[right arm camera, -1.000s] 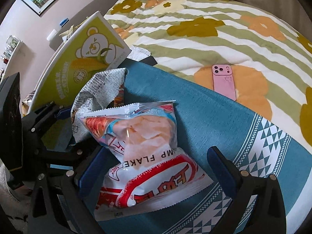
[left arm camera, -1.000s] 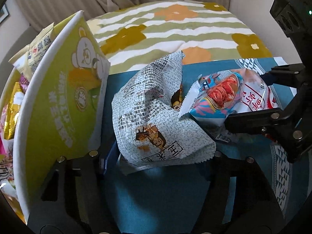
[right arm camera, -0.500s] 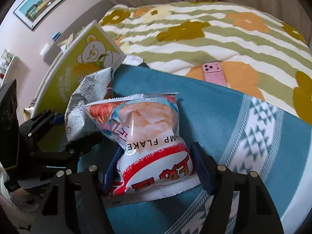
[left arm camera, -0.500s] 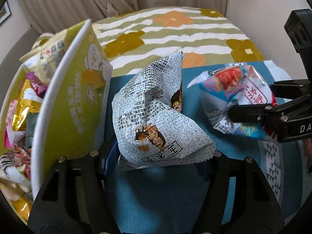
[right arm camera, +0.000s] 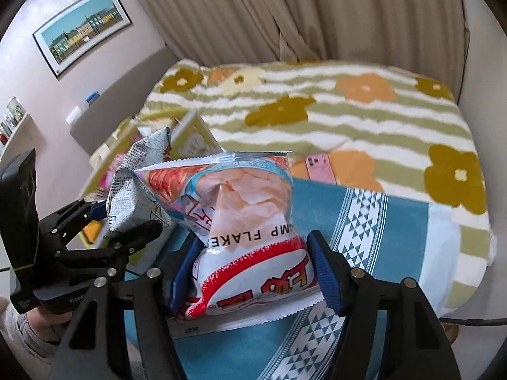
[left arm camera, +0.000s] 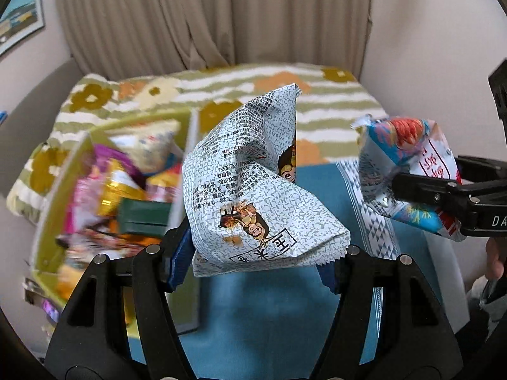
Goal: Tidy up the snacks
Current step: 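Carry both bags into the box and open both tools to drop them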
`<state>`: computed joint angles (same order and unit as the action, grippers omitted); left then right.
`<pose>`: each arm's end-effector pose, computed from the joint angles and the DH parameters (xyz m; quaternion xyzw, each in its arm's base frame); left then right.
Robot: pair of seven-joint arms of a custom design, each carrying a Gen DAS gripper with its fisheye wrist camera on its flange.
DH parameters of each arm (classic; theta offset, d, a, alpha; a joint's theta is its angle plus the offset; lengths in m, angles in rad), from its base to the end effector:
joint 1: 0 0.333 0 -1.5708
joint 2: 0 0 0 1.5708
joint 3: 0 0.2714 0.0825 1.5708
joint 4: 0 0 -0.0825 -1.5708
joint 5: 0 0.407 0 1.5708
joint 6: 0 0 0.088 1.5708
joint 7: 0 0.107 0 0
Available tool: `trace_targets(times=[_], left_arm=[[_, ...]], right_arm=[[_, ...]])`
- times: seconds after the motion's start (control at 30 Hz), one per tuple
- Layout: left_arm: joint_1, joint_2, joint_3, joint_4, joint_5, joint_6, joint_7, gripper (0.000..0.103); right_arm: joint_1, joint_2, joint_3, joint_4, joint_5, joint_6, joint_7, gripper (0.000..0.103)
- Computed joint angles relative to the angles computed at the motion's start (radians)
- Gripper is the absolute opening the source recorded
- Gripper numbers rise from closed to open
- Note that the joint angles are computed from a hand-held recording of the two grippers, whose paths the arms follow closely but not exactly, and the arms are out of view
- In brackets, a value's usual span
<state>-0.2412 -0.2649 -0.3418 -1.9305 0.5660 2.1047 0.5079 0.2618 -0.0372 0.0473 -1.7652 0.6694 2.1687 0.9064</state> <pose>0.4646 -0.2969 0.6012 -0.7445 0.5594 -0.2079 0.2994 0.5773 0.2101 0.5740 -0.8455 0.3868 0.0043 0.3679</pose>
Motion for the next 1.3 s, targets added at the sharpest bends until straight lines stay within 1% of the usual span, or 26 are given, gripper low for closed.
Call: trace_targets(times=[0.13, 0.2, 0.33, 0.4, 0.43, 0.5, 0.6, 0.73, 0.8, 0.83, 0.87, 0.93, 1.0, 1.17, 1.3], left_arm=[[0.012, -0.11, 0.006, -0.046, -0.005, -0.039, 0.003, 0.062], [0.027, -0.161, 0.014, -0.072, -0.016, -0.05, 0.022, 0.062], [0.063, -0.268, 0.045, -0.145, -0.055, -0.049, 0.088, 0.062], [0.078, -0.33, 0.082, -0.197, -0.094, -0.025, 0.144, 0.062], [0.087, -0.353, 0.091, -0.215, -0.107, -0.023, 0.171, 0.062], [0.107, -0.394, 0.113, -0.255, -0.128, -0.016, 0.231, 0.062], [0.134, -0.458, 0.162, -0.323, -0.168, 0.01, 0.328, 0.062], [0.164, -0.496, 0.219, -0.382, -0.233, 0.047, 0.454, 0.063], [0.174, -0.504, 0.242, -0.407, -0.272, 0.071, 0.511, 0.067], [0.168, -0.507, 0.26, -0.422, -0.298, 0.094, 0.555, 0.078], [0.167, -0.51, 0.269, -0.433, -0.315, 0.108, 0.594, 0.102], [0.189, -0.533, 0.266, -0.463, -0.328, 0.126, 0.637, 0.103], [0.183, -0.559, 0.298, -0.496, -0.394, 0.141, 0.691, 0.103], [0.228, -0.626, 0.295, -0.556, -0.465, 0.136, 0.768, 0.103], [0.251, -0.673, 0.306, -0.589, -0.501, 0.141, 0.829, 0.103]], right_arm=[[0.016, -0.061, 0.007, -0.022, -0.007, 0.01, 0.027, 0.063], [0.035, -0.076, 0.014, -0.021, 0.001, 0.016, 0.044, 0.063], [0.081, -0.094, 0.038, -0.028, -0.006, 0.073, 0.085, 0.063], [0.107, -0.091, 0.048, -0.02, 0.004, 0.086, 0.106, 0.063], [0.12, -0.091, 0.057, -0.017, 0.0, 0.101, 0.125, 0.063], [0.145, -0.085, 0.077, -0.012, -0.024, 0.143, 0.177, 0.063], [0.178, -0.053, 0.101, 0.014, -0.074, 0.194, 0.279, 0.063], [0.214, 0.008, 0.132, 0.073, -0.194, 0.241, 0.438, 0.063], [0.229, 0.035, 0.14, 0.1, -0.236, 0.251, 0.5, 0.063], [0.237, 0.051, 0.145, 0.115, -0.263, 0.255, 0.537, 0.063], [0.242, 0.059, 0.147, 0.123, -0.28, 0.256, 0.559, 0.063], [0.256, 0.078, 0.153, 0.14, -0.333, 0.261, 0.624, 0.063], [0.266, 0.088, 0.155, 0.147, -0.369, 0.262, 0.675, 0.063], [0.285, 0.103, 0.157, 0.156, -0.464, 0.263, 0.79, 0.063], [0.298, 0.122, 0.158, 0.183, -0.532, 0.252, 0.875, 0.063]])
